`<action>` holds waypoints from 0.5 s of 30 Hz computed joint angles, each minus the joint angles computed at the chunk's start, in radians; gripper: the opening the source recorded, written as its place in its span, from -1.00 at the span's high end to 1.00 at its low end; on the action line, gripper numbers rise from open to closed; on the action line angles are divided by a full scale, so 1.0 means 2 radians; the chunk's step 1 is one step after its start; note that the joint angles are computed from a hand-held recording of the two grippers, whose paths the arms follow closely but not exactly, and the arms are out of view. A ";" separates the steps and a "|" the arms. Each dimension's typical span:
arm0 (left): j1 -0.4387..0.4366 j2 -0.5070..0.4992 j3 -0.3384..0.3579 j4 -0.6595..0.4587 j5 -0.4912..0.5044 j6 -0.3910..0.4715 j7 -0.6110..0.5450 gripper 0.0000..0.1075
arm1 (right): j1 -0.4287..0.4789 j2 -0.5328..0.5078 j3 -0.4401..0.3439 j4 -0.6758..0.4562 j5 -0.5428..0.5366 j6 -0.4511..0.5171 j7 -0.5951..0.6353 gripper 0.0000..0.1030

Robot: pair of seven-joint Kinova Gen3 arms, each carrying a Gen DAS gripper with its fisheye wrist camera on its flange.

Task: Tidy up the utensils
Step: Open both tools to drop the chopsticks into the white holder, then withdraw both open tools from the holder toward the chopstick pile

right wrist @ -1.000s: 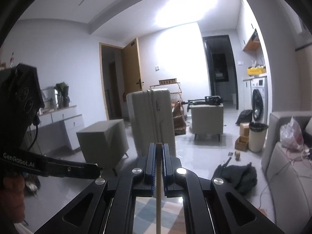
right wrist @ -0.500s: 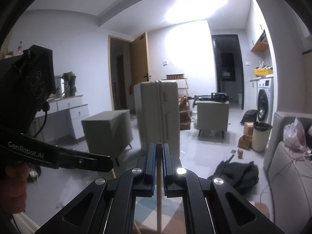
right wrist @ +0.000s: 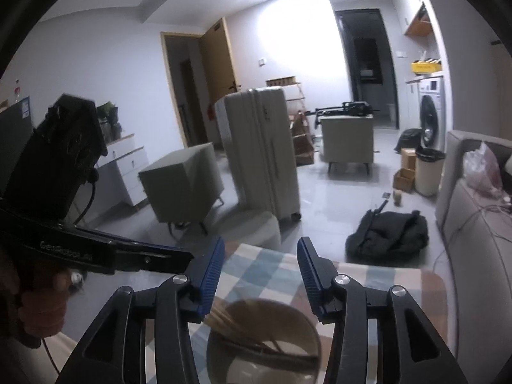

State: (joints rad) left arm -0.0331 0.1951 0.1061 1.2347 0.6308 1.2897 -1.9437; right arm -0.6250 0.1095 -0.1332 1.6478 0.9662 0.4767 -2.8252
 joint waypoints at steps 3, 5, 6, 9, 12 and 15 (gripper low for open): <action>-0.003 -0.022 -0.008 0.024 0.001 -0.019 0.004 0.16 | -0.004 -0.014 -0.008 0.005 -0.005 0.032 -0.012 0.04; 0.000 -0.032 -0.013 0.030 -0.013 -0.025 0.019 0.11 | -0.005 -0.024 -0.016 0.009 -0.003 0.052 -0.023 -0.09; 0.003 -0.040 -0.015 0.036 -0.025 -0.033 0.028 0.07 | -0.006 -0.030 -0.022 0.012 0.004 0.063 -0.034 -0.15; 0.016 -0.072 -0.020 0.063 -0.064 -0.069 0.046 0.01 | -0.007 -0.044 -0.042 0.019 0.022 0.091 -0.064 -0.28; 0.023 -0.091 -0.024 0.076 -0.083 -0.080 0.059 -0.08 | -0.006 -0.056 -0.061 0.024 0.032 0.110 -0.087 -0.39; 0.032 -0.114 -0.026 0.089 -0.105 -0.098 0.069 -0.24 | -0.009 -0.067 -0.081 0.032 0.046 0.133 -0.119 -0.48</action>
State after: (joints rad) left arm 0.0310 -0.0332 0.0539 1.4129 0.4208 1.0942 -1.8056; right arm -0.6423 -0.0254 -0.2944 1.7112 1.0575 0.7435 -3.0637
